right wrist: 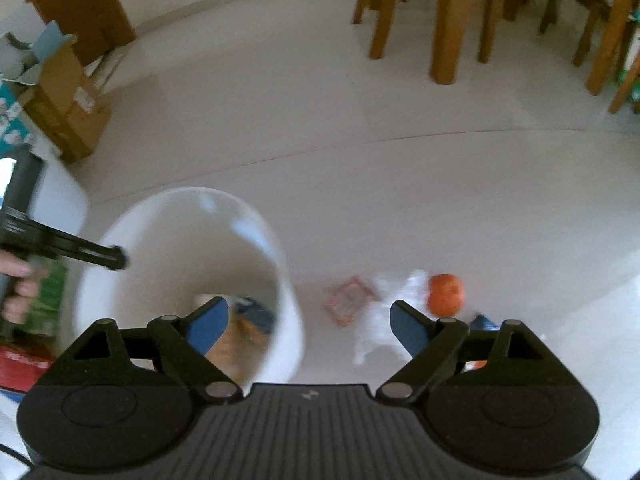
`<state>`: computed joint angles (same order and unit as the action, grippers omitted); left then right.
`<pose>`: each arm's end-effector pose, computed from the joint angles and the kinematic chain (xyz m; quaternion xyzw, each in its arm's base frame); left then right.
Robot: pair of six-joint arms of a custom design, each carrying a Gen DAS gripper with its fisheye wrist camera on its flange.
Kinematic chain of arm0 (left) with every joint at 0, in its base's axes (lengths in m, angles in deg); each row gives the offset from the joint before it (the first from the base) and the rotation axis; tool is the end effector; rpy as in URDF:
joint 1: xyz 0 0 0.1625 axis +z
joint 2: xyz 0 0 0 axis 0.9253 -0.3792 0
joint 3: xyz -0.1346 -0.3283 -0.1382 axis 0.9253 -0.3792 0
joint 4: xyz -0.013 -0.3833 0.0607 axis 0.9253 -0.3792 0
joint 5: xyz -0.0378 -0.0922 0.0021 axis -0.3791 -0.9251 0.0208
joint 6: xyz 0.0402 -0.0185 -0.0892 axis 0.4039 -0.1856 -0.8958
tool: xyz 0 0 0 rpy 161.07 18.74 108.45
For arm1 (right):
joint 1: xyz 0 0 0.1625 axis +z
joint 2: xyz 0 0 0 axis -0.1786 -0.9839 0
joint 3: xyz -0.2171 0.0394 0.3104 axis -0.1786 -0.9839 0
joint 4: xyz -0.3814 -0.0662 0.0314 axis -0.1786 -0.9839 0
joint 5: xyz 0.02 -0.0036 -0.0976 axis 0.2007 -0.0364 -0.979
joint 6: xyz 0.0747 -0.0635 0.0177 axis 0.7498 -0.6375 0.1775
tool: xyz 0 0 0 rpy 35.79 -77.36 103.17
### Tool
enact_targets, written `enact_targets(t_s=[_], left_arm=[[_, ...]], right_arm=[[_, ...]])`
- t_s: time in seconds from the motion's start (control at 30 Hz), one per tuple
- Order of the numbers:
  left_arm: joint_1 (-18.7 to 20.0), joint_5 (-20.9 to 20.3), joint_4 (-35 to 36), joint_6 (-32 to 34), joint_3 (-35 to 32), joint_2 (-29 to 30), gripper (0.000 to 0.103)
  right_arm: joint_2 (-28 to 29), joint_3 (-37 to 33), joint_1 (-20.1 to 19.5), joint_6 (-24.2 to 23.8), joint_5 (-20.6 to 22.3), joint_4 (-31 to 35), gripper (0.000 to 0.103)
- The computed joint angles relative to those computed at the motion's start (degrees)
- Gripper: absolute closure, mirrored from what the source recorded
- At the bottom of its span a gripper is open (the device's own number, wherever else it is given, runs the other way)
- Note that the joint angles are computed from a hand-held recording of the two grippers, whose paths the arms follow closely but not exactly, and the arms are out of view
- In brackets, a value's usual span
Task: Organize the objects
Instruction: 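Move the right gripper to the clear plastic bag and grasp it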
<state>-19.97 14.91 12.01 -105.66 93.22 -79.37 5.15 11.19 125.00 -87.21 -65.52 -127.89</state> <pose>-0.2726 -0.5959 0.3490 -0.0608 0.9153 -0.1402 0.3727 0.3677 -0.6202 0.3172 0.2619 -0.9112 0.1183 0.2952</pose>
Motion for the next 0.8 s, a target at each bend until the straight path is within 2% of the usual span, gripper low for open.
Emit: enact_targets(t_s=[0.27,0.43,0.67,0.8], left_arm=[[-0.07,0.06,0.14,0.01,-0.17,-0.01,0.094],[-0.11,-0.10,-0.38,0.12,0.22,-0.25,0.095],[0.38,-0.53,-0.65,0.32,-0.12,-0.34,0.095],[0.18,0.03,-0.34,0.88,-0.04,-0.29,0.095]], right_arm=[[-6.09,15.42,-6.06,-11.07,-1.01,-15.69,0.012],[-6.43,23.40,-8.43,-22.28,-3.19,-27.93,0.012],[-4.61,27.91,-12.14,-32.86,-4.44,-34.77,0.012],[-2.33,30.03,-13.52,-42.45,-5.16,-41.19,0.012]])
